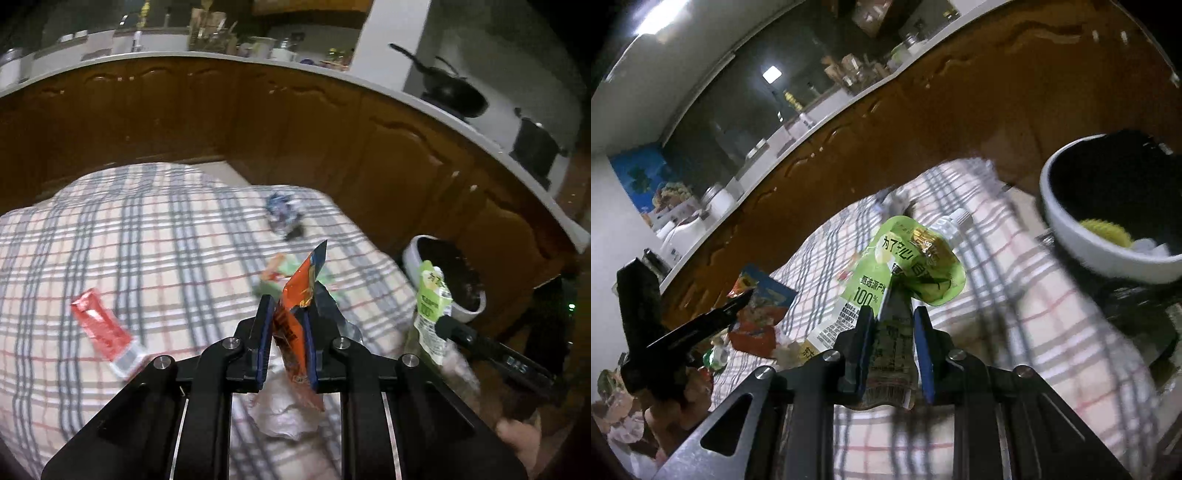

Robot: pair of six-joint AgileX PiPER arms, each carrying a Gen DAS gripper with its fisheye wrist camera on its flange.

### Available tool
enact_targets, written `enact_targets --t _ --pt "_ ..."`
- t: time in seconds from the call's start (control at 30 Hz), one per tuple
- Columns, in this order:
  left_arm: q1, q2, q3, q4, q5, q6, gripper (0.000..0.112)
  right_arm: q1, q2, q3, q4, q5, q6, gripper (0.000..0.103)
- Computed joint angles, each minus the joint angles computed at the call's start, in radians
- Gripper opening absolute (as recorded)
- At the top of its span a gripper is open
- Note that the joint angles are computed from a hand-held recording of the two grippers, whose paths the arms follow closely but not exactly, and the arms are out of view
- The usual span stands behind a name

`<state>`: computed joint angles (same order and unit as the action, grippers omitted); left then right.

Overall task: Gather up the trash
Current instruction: 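Carry both items over the bin and open both tools to drop them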

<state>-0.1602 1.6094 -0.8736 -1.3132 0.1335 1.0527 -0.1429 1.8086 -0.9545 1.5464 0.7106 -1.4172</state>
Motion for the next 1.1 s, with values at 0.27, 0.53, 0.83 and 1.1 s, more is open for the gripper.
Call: enact_targets --t 0.27,0.53,0.83,1.1 --pt "-0.115 0.050 -0.096 0.157 0.014 -0.171 0.014 -0.118 -0.049 0.009 0.000 -0.011 -0.031 0.022" --pt "-0.218 0.133 -0.232 0.525 0.022 -0.551 0.014 -0.205 -0.035 -0.021 -0.008 -0.018 -0.032 0.022" --pt "-0.268 0.229 -0.374 0.654 0.075 -0.695 0.014 -0.239 0.000 -0.092 -0.064 -0.051 0.009 0.022" --pt "-0.303 0.338 -0.540 0.768 0.138 -0.805 0.014 -0.266 0.046 -0.170 -0.123 -0.099 0.043 0.022"
